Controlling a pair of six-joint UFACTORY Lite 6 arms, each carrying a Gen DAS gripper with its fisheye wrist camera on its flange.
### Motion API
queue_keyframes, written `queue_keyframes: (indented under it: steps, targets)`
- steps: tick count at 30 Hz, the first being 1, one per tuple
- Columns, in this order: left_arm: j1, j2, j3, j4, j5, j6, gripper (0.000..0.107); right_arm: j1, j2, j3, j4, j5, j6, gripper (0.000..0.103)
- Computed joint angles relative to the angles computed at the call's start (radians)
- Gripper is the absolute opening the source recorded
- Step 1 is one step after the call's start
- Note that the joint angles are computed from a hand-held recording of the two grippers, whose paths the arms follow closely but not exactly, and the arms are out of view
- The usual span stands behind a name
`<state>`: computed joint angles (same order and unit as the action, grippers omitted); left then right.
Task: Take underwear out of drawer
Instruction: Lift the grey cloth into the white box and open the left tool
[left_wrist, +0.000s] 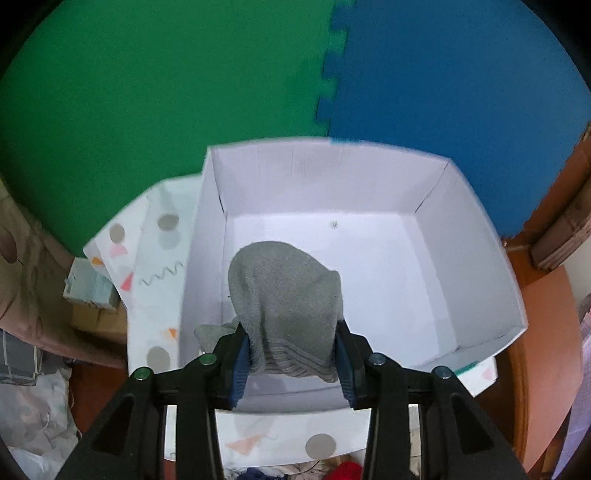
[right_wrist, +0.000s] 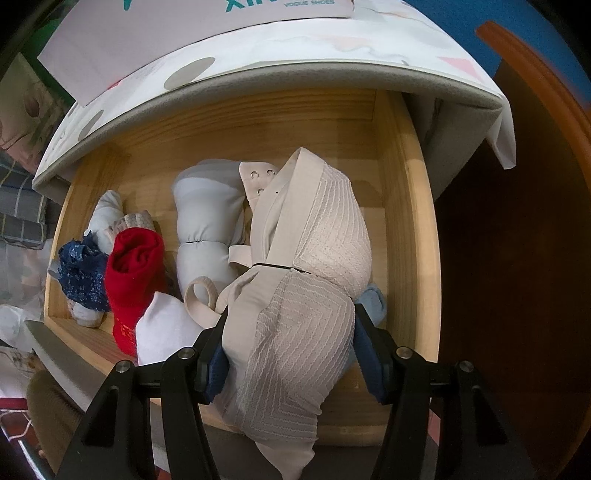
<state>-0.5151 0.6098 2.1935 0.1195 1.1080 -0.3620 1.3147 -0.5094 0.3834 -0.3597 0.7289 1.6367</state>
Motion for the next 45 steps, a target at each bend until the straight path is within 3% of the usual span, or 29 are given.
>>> queue_keyframes:
  steps: [8, 20, 32, 45]
  targets:
    - [0.005, -0.078, -0.205, 0.015, -0.070, -0.030, 0.040, -0.005, -0.028, -0.017, 0.005, -0.006, 0.002, 0.056]
    - [-0.011, -0.220, -0.375, 0.059, -0.073, -0.085, 0.042, -0.004, -0.020, -0.007, 0.006, 0.001, 0.003, 0.056]
    - [-0.025, -0.197, -0.305, 0.069, -0.009, -0.135, 0.054, -0.011, -0.025, -0.013, 0.006, -0.005, -0.001, 0.056]
    - [-0.024, -0.251, -0.299, 0.036, 0.005, -0.099, 0.059, -0.008, -0.025, -0.013, 0.005, 0.000, 0.004, 0.056]
